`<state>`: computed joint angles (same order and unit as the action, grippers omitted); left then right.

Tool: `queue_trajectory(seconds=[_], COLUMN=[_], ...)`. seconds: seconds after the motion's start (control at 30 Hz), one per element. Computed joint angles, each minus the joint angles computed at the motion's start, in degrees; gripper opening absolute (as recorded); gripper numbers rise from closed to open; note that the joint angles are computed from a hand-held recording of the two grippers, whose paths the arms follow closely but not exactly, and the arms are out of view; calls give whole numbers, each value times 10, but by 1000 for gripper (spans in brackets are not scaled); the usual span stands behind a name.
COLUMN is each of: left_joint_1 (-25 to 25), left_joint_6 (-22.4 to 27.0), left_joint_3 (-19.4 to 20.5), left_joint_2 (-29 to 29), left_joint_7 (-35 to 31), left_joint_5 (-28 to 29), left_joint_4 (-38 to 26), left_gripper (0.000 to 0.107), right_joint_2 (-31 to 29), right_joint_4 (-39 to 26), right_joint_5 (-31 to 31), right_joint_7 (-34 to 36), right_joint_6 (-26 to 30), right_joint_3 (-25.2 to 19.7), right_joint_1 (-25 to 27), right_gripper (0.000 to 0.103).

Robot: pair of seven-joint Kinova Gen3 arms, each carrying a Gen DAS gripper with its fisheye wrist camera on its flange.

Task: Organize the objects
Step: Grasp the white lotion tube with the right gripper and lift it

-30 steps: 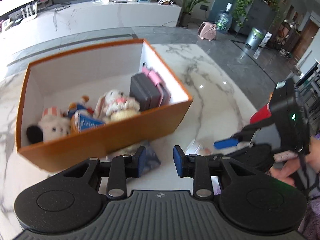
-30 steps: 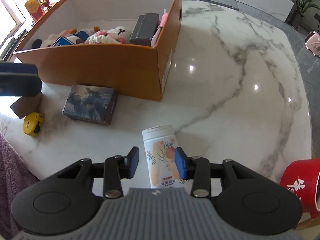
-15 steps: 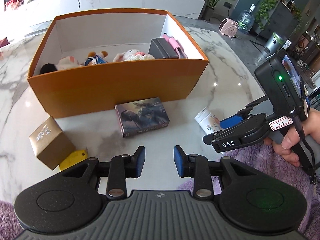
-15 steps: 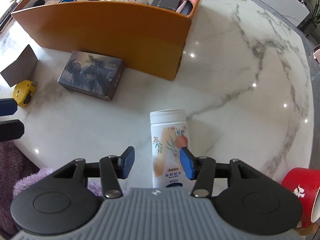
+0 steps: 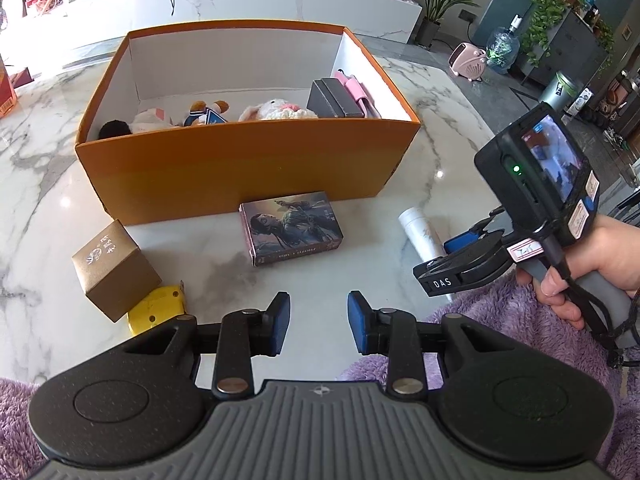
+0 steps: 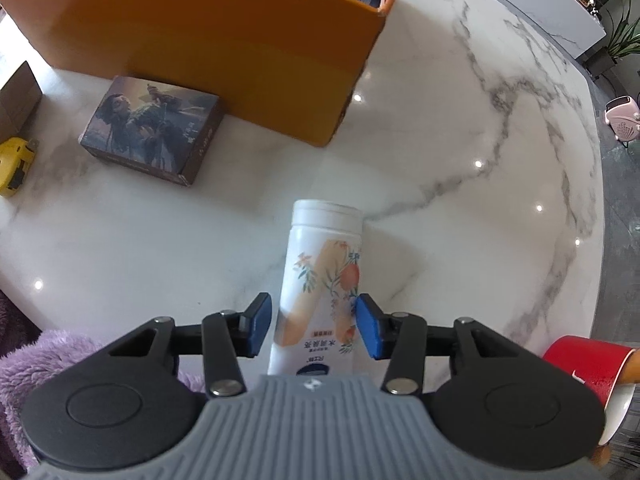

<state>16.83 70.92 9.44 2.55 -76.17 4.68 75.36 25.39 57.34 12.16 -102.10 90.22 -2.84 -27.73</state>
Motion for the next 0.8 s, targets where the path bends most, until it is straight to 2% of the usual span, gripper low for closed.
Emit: queue_trajectory(seconds=[0.17,0.4,0.5,0.63,0.8], left_joint_1=[-2,-5,-5,-8,-14], left_joint_6=[1,2,-1,-4,-5], left_joint_3=[-2,-2,-2,-5,-8], left_joint_2=[-4,-2,-1,-2,4], left_joint_7=[6,5,3,6,10], left_joint_5=[-1,3,5,7,14], left_joint_4=[2,2,2,6,8], left_gripper=[37,37,37,37,37], right_joint_2=[-16,-63,-84,-110,-117], right_joint_4=[20,74,99,133,151], right_joint_5=[-21,-76,-107,-177,-251], right_joint_7=[-6,-28,-25,-27,-21], right_joint_6=[-21,-92,-127,-176,-200], right_joint_3=[-3,-11,-15,-16,-16], right_joint_1=[15,57,79,125,169], right_gripper=[40,22,21,21,20])
